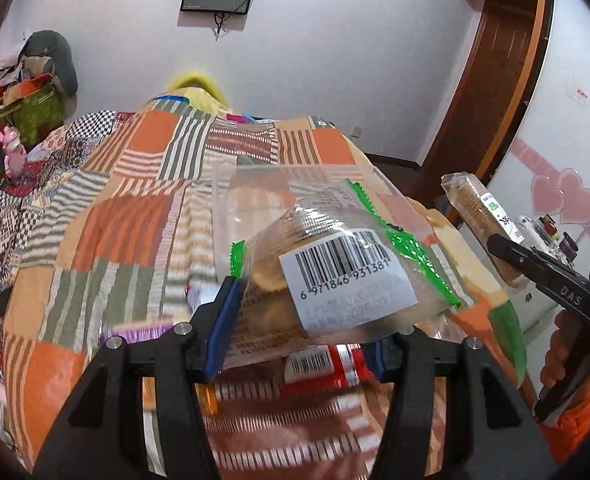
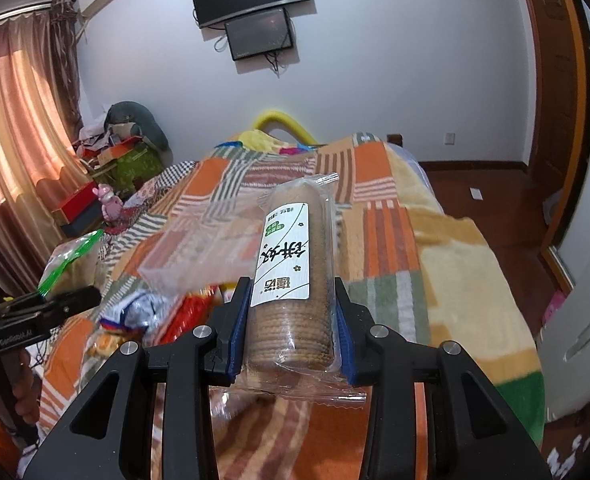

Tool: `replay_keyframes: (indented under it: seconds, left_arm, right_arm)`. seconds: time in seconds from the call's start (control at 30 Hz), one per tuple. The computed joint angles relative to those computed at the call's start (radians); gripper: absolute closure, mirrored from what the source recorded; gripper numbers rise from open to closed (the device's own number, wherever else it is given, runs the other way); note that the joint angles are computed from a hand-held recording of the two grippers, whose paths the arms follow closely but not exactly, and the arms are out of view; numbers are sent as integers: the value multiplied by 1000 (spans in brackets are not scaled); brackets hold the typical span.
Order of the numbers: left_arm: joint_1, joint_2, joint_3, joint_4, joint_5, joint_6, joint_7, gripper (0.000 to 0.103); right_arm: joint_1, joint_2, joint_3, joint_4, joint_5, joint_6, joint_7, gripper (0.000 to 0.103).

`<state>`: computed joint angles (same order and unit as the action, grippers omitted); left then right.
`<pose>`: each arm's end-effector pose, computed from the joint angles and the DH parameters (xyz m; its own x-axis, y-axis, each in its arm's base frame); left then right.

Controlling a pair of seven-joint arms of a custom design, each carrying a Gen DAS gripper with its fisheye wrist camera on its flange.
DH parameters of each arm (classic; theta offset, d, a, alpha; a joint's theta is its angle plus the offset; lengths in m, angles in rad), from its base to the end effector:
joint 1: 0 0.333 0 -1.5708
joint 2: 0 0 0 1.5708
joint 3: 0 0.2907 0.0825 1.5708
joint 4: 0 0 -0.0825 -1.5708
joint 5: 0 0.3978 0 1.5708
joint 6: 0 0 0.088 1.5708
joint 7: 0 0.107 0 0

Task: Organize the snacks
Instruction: 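Carry the cookie roll into the clear box with the right tool while the left drops the bag in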

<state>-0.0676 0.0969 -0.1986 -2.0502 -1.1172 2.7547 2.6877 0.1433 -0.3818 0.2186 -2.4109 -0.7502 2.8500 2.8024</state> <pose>0.5981 -0.1227 0.4102 -0.5048 -0.8329 0.2268 -0.6470 0.1911 -0.7381 0.4483 0.2155 0.5025 -0.1131 -0.9742 -0.1953 -0.5907 0.2240 -0.7752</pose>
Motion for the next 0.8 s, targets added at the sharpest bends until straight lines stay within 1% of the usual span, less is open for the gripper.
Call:
replay_keyframes:
  seconds: [0.1, 0.2, 0.27, 0.37, 0.43, 0.47, 0.5, 0.57, 0.63, 0.73, 0.8]
  left_arm:
    - [-8, 57, -1, 71, 78, 0, -70, 49]
    - [-19, 120, -13, 134, 174, 48, -150, 49]
    - [-18, 163, -19, 181, 239, 51, -203, 48]
    - [-22, 237, -19, 266, 362, 23, -302, 48]
    - [-37, 288, -9, 324, 461, 8, -375, 48]
    - [-35, 308, -12, 349, 490, -5, -395, 48]
    - [-31, 336, -15, 390, 523, -43, -416, 48]
    - [-17, 381, -29, 455, 563, -106, -436, 48]
    - [-27, 414, -24, 498, 617, -121, -468, 48]
    - [-34, 460, -24, 558, 676, -140, -511, 48]
    - [-46, 481, -13, 586, 716, -148, -556, 46]
  right_arm:
    - [-9, 46, -4, 45, -13, 15, -11, 69]
    - [-11, 100, -13, 98, -31, 19, -21, 69]
    - [-6, 147, -25, 142, -35, 10, -31, 69]
    - [18, 200, -55, 186, -16, 2, -64, 69]
    - [38, 245, -79, 221, 21, -2, -107, 69]
    - [49, 261, -89, 232, 45, -6, -130, 69]
    - [58, 279, -100, 244, 73, -7, -153, 69]
    - [76, 319, -124, 266, 162, -7, -215, 69]
    - [89, 340, -139, 279, 240, -7, -273, 69]
    - [99, 364, -145, 303, 257, -30, -301, 69]
    - [105, 373, -148, 316, 268, -43, -323, 69]
